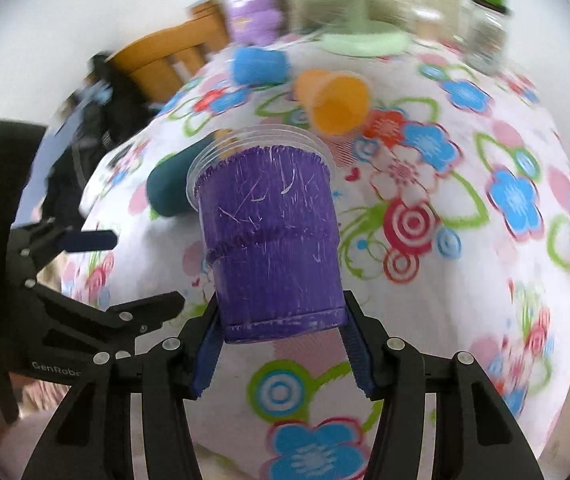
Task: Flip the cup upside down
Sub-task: 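Lift the purple cup with the right gripper and rotate it rim-down, then lower the purple cup rim-down onto the tablecloth and open the right gripper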
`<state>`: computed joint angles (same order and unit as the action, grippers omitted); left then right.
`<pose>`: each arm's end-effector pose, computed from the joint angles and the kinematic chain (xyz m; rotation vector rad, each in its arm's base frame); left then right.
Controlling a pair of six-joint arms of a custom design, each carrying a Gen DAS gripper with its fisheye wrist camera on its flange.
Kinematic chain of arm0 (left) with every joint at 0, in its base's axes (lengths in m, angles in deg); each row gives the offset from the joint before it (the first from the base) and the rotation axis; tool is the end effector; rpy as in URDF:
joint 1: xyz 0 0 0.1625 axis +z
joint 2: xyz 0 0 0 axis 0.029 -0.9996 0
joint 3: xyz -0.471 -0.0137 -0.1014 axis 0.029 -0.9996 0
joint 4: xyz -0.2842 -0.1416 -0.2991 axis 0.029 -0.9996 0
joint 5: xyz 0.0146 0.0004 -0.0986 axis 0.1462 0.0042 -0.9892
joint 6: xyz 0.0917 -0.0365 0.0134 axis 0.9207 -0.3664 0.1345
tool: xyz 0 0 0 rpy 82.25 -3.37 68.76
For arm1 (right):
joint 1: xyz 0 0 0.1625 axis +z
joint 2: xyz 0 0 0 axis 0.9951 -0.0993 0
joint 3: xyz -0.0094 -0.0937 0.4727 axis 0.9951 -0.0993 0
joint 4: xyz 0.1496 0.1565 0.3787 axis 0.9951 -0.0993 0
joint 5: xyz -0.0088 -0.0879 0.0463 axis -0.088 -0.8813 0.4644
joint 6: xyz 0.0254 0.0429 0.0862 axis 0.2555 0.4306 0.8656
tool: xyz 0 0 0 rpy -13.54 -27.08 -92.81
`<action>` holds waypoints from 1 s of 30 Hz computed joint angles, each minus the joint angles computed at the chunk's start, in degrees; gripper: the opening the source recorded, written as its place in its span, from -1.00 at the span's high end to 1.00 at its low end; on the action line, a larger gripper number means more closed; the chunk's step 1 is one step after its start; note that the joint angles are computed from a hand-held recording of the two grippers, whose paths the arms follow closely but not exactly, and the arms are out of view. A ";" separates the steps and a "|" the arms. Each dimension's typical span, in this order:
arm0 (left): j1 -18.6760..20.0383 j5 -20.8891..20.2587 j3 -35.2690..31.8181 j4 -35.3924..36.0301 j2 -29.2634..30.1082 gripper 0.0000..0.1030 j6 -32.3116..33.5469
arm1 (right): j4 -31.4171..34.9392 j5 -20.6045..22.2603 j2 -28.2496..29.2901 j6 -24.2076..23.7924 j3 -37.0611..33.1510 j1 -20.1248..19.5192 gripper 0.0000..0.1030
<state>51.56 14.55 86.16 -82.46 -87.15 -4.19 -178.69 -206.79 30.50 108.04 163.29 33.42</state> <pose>-0.1401 -0.5119 0.2321 0.7906 2.3096 0.0095 0.3000 -0.4192 0.0597 0.0571 -2.5388 0.6232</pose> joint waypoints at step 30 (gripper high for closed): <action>3.72 -4.78 -3.21 0.57 1.91 -0.95 13.21 | 44.51 0.38 -0.02 30.34 -13.96 0.69 -0.12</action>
<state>55.28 9.77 82.95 -81.90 -85.25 9.03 -134.17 -206.41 30.48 138.38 149.33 34.10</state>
